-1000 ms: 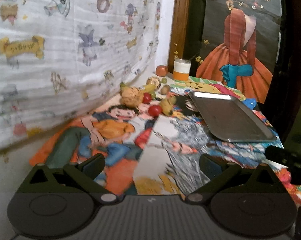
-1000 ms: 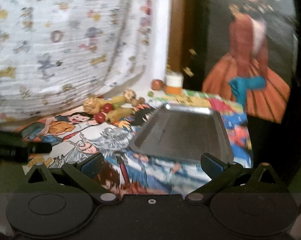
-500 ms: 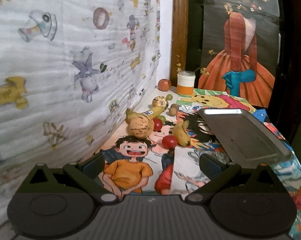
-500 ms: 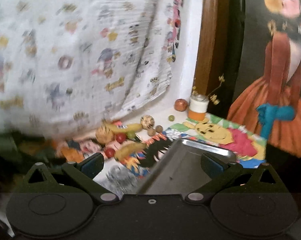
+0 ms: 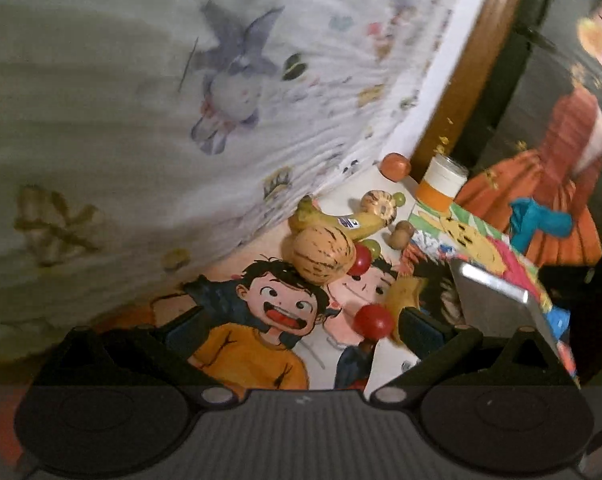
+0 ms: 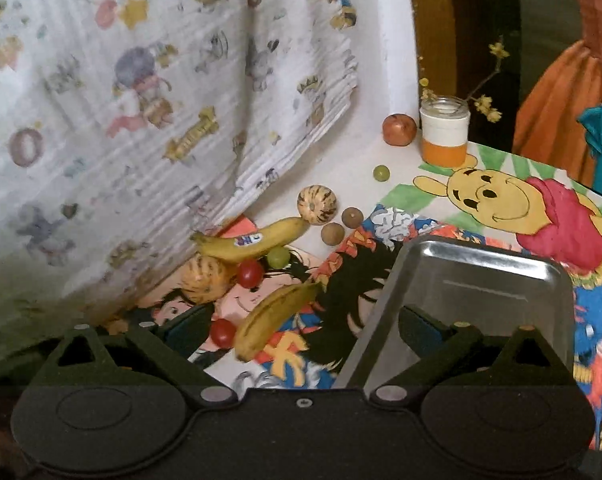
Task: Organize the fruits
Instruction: 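Reach the right tool to the banana while the left tool reaches the striped melon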
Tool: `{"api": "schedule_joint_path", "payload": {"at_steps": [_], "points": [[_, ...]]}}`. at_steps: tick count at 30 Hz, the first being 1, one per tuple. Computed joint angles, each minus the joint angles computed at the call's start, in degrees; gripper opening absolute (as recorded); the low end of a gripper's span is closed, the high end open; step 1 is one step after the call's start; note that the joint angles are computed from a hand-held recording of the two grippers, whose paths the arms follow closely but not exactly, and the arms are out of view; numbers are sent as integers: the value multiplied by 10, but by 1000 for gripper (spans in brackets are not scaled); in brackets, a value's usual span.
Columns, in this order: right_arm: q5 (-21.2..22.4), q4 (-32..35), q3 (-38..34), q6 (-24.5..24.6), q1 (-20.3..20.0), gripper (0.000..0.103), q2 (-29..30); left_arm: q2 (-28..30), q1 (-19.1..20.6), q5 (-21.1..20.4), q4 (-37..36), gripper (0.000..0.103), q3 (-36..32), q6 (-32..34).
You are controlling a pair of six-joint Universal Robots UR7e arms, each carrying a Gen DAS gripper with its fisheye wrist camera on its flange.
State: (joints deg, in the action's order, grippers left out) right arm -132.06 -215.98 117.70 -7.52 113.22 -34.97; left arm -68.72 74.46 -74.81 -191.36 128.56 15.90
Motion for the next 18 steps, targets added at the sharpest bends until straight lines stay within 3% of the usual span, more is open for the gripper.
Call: {"api": "schedule_joint_path", "payload": {"at_steps": [11, 18], "points": [[100, 121, -40, 84, -72, 85, -20, 57, 3, -2, 28, 102, -65, -83], [120, 184, -78, 102, -88, 70, -4, 89, 3, -2, 16, 97, -89, -136]]}}
